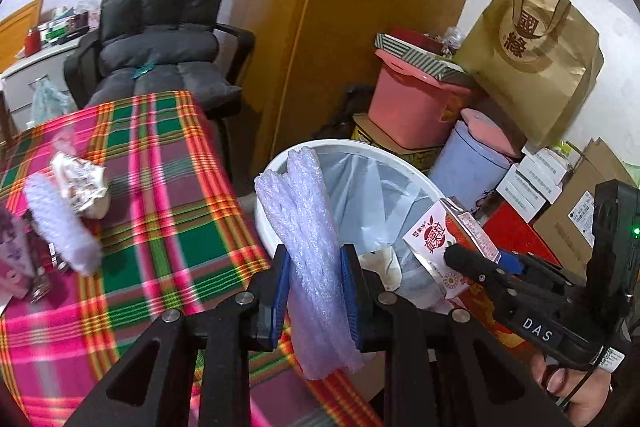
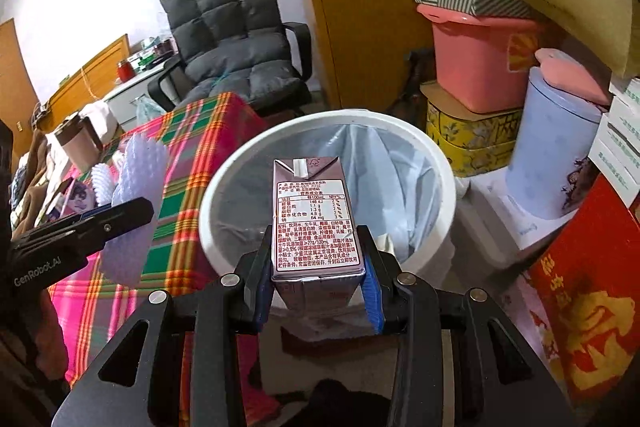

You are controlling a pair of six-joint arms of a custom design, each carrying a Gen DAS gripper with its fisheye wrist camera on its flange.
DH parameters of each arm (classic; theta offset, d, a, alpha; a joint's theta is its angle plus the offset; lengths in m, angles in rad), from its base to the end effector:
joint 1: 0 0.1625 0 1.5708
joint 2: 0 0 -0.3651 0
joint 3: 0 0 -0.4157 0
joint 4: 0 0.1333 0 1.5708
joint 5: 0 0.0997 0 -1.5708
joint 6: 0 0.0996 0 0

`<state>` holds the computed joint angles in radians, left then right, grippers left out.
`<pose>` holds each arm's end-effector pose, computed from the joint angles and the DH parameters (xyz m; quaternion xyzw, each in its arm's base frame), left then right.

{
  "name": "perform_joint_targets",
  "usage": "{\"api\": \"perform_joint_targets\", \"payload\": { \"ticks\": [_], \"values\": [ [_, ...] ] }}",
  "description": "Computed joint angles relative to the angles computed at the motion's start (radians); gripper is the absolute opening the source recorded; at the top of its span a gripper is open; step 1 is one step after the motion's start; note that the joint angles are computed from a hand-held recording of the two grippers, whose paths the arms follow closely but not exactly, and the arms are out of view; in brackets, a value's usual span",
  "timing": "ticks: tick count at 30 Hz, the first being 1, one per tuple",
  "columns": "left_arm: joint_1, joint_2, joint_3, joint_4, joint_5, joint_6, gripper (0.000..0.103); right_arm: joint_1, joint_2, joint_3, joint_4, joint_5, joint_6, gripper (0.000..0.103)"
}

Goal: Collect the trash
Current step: 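Carry bubble wrap and milk carton over the bin and release both, then move both open tools back toward the table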

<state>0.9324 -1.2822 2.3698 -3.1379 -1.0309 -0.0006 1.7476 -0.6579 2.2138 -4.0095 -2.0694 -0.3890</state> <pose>-0.1051 -0.4512 0.1146 0.2334 0.9089 -0.2986 0.1741 0.1593 -0.4043 -0.0084 0.1434 -0.8708 0.3880 0.2657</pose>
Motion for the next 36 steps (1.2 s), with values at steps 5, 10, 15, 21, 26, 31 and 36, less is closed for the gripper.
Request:
{"api": "perform_joint_targets", "payload": {
  "ticks": [5,10,15,21,26,31,36],
  "values": [
    [0.017,0.064,-0.051,0.003,-0.02,0.015,0.025,-0.012,-0.002,-0.008,0.013,-0.007,-0.004,0.039],
    [0.034,0.112,-0.088,-0.003,-0.04,0.033,0.026,-0.02,-0.005,-0.024,0.036,-0.013,-0.012,0.04],
    [0.054,0.147,-0.122,0.013,-0.06,0.038,0.029,-0.022,-0.005,-0.039,0.046,-0.019,-0.026,0.04],
    [0.063,0.143,-0.12,-0.019,-0.087,0.045,0.049,-0.026,0.001,-0.04,0.016,-0.012,-0.039,0.053],
    [0.065,0.132,-0.112,-0.025,-0.084,0.039,0.054,-0.023,-0.002,-0.039,0.013,-0.01,-0.039,0.056],
    [0.052,0.096,-0.083,-0.03,-0.068,0.029,0.054,-0.007,-0.006,-0.026,-0.007,-0.019,-0.044,0.056],
    [0.035,0.039,-0.033,-0.035,-0.038,0.016,0.054,0.006,-0.013,0.001,-0.02,0.002,-0.04,0.056]
  ]
}}
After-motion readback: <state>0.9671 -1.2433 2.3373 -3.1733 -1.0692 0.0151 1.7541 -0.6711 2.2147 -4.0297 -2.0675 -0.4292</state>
